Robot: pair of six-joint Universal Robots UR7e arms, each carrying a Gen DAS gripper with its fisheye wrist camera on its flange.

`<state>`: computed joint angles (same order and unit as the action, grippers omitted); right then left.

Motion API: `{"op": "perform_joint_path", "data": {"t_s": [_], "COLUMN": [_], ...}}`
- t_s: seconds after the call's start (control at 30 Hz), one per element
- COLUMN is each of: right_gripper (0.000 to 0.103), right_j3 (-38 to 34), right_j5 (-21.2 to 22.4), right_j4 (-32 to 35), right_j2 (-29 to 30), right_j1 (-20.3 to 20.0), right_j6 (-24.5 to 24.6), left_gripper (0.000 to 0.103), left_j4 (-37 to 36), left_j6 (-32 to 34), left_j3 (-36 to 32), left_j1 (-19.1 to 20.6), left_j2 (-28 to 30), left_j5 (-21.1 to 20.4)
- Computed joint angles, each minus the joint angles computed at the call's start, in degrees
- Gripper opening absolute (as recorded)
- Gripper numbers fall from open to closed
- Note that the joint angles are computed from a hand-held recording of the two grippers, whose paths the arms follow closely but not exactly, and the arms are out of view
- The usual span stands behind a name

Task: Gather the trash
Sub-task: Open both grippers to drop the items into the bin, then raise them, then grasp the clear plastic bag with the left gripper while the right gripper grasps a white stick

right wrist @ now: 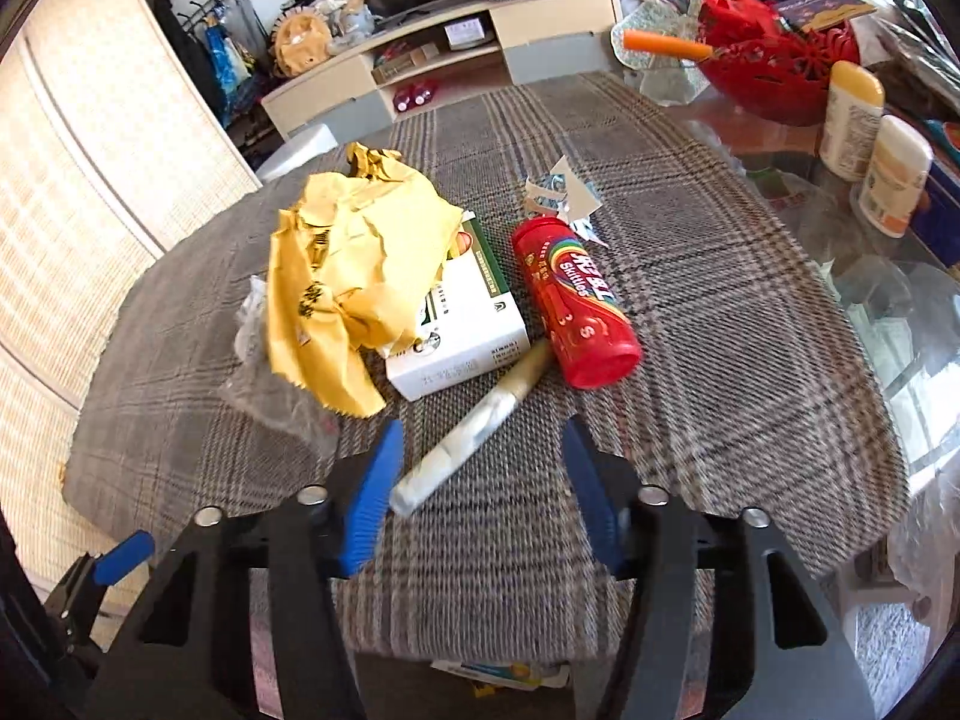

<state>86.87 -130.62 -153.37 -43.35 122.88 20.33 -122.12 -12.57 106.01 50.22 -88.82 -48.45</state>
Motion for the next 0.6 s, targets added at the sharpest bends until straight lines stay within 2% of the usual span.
{"op": "perform_joint_path", "data": {"t_s": [0.17,0.3,0.4,0.47,0.6], "right_gripper": [0.042,0.041,0.041,0.040,0.019], "right_j3": [-2.40,-4.20,-5.45,-4.81,-2.75], "right_j5": [0.31,-3.86,-8.68,-9.31,-9.43], "right_j4": [2.42,1.77,1.86,1.17,1.14], "right_j2": [2.15,4.47,6.56,6.46,4.82], "right_j1": [-1.37,-0.50,0.60,0.75,0.67], "right_j6": [1.58,-1.41,-5.48,-6.38,-7.05], "left_gripper": [0.095,0.095,0.095,0.095,0.095], "left_j4": [-1.41,-3.03,-3.88,-4.38,-5.16], "left_j6": [1.56,2.36,2.70,3.11,3.95], "left_j3": [-2.48,-4.63,-6.78,-8.29,-10.98], "left_j1": [1.39,2.36,3.42,4.08,5.37], "left_j2": [2.50,4.87,6.92,8.41,11.25], "left_j5": [0.40,1.21,0.77,0.57,-0.68]}}
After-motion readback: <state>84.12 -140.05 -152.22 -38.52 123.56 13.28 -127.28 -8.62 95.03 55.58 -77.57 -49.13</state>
